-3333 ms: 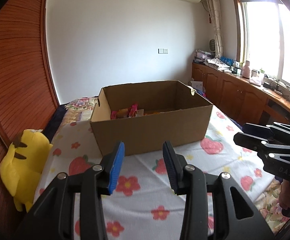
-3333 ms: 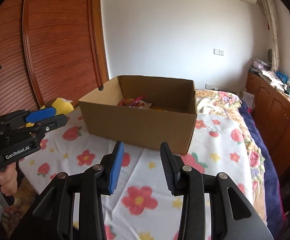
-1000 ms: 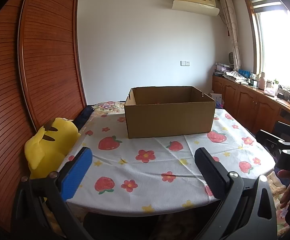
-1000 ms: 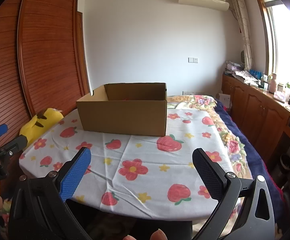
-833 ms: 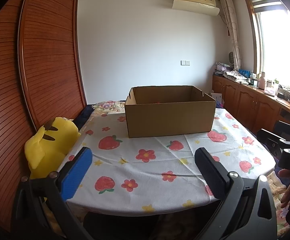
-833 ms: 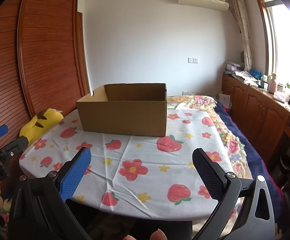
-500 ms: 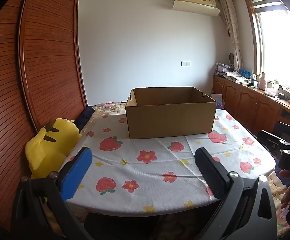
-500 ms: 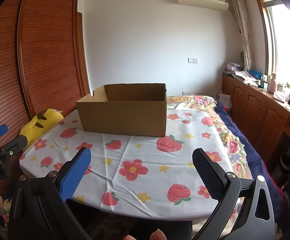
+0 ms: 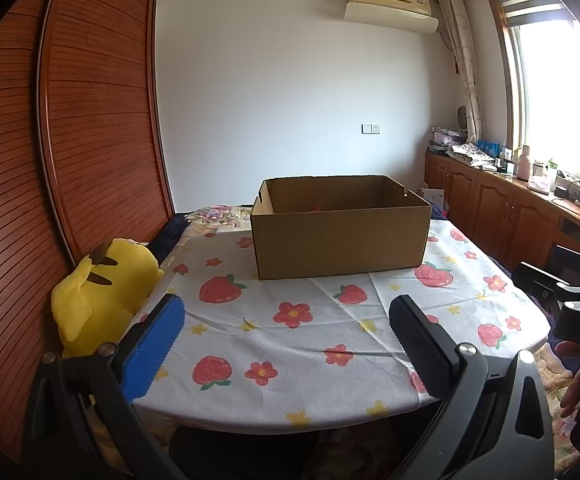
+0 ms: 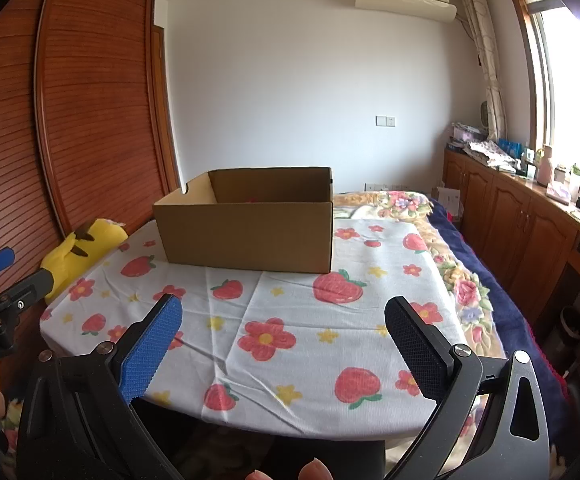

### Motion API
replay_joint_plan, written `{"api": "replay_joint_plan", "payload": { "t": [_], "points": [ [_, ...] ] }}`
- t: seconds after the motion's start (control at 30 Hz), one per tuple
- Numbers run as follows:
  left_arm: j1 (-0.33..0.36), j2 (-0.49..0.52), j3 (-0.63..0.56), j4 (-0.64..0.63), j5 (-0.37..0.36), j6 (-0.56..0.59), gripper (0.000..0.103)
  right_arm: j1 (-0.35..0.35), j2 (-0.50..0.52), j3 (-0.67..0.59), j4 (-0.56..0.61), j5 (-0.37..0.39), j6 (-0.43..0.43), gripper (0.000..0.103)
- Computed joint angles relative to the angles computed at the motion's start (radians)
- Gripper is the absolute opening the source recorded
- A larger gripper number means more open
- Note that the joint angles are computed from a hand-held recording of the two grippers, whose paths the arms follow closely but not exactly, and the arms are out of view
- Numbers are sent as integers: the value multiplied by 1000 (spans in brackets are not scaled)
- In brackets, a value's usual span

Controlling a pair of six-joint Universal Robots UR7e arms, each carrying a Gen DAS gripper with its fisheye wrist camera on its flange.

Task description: Organize snacks

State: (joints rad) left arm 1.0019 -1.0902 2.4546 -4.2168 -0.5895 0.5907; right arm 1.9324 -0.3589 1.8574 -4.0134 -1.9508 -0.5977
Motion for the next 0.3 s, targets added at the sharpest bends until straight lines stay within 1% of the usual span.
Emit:
{"api": "replay_joint_plan", "payload": {
  "t": [0.3],
  "points": [
    [-4,-1,2,-2,5,2,103,2,-1,1,0,-1,4,103]
  ]
}}
